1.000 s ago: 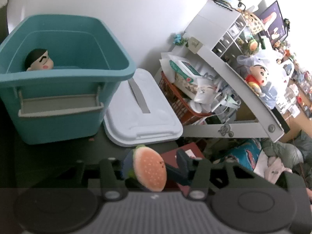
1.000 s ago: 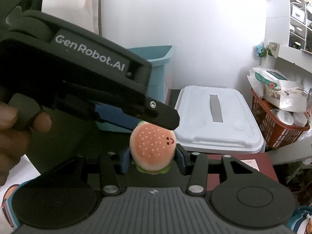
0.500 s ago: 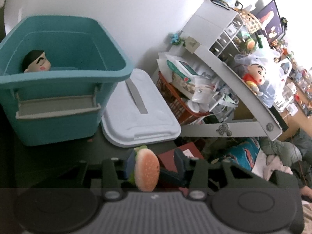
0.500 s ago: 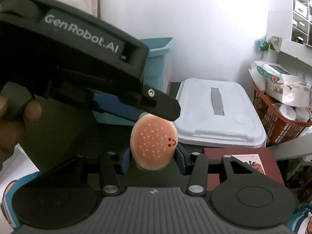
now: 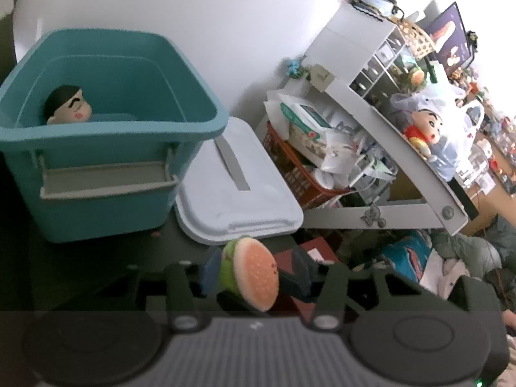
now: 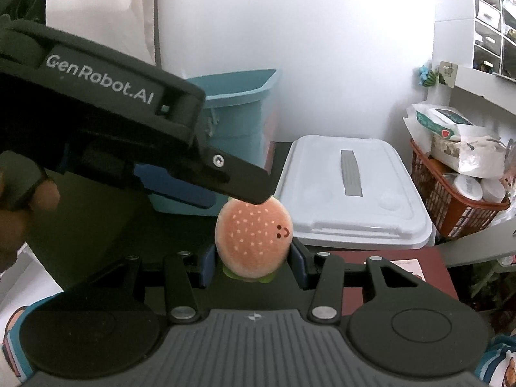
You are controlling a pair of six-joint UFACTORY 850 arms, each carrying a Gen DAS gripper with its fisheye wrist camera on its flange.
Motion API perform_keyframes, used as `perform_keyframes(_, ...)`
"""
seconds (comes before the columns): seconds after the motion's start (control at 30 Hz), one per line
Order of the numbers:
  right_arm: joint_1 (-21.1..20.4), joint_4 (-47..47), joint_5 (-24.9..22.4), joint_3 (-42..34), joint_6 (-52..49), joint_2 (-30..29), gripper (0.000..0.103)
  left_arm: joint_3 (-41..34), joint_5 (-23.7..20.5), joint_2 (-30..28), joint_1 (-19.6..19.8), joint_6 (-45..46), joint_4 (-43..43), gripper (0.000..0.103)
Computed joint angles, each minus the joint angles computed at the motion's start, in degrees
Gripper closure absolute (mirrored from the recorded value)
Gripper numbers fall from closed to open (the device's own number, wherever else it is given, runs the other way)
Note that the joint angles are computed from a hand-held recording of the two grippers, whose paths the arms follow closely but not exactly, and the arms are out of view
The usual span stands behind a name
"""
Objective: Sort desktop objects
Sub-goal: 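Lift the hamburger toy off the desk with the left tool, then carry the hamburger toy with the left tool toward the teal bin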
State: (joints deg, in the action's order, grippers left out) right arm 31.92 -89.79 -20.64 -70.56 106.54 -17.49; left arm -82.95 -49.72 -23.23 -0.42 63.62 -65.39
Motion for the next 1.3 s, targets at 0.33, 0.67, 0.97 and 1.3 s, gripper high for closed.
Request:
perform_keyframes(0.33,-0.08,-10.93,-0.26,1.22,11.39,0.98,0.053,-0.52,0.14,-0.80,-0.17,-1.08,1.15,0.044)
perform_keyframes(0.67,0.01,-23.64,0.05,2.92,24.65,2.30,0.053,-0.73,-1.75,-1.23,0.65,-1.34,-1.14,0.057)
perform_keyframes(0.97,-0.11,-16.56,0.89,2.01,17.78,1.48,0.052,-0.96,-1.81,-1.29,0.32,-0.02,-0.70,0.077)
perform_keyframes(1.3,-0.19,-12.72,1.81,1.61,13.95,1.75,0.048,0.24,-0.46,-0.29,0.10,1.49,-1.81,0.079)
